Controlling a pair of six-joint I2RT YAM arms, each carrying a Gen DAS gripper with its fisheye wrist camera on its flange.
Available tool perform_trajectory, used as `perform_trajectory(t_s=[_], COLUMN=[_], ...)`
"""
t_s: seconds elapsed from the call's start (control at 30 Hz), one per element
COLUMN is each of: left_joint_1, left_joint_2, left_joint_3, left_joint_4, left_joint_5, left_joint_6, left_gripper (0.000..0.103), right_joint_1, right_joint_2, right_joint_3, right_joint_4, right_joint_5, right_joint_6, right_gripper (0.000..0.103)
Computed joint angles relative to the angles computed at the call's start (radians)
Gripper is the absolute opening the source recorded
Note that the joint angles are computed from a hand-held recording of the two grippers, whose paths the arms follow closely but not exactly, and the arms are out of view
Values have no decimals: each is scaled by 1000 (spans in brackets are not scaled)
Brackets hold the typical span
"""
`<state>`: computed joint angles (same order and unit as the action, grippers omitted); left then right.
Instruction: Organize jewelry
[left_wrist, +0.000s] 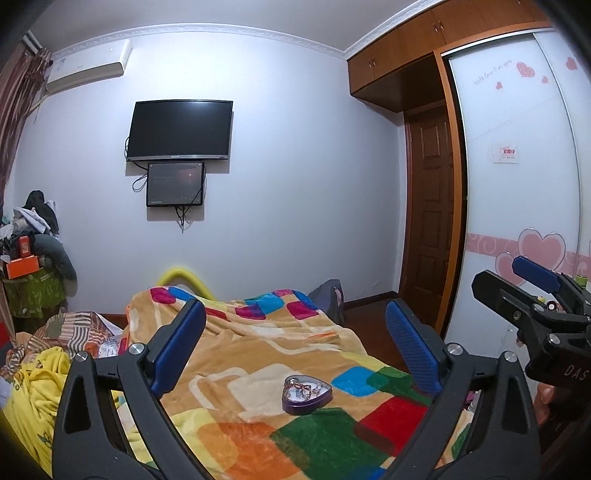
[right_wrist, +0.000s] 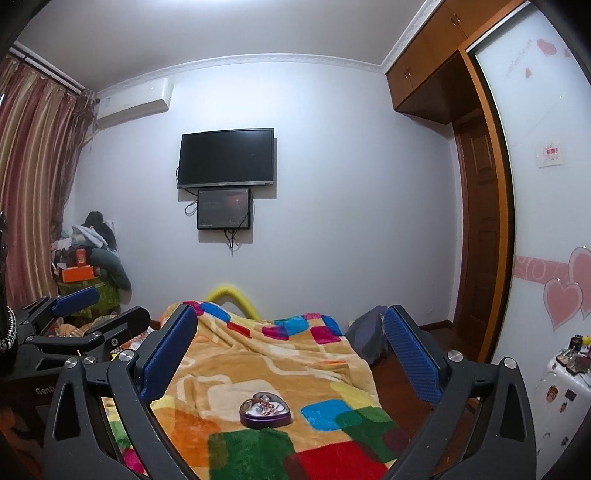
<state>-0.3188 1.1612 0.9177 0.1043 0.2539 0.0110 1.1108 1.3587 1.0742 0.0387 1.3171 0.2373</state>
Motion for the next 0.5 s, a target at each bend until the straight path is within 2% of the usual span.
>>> perform_trajectory(t_s=[0.5], left_joint_1=[-10], left_joint_2=[17], left_joint_3=[7], left_joint_4=[-8], left_joint_5=[-17], left_joint_6=[2], left_gripper=[100], right_joint_1=[14], right_joint_2=[-9], right_joint_3=[42], right_joint_4=[-238], right_joint_5=[-1], right_joint_6=[200], right_gripper=[101])
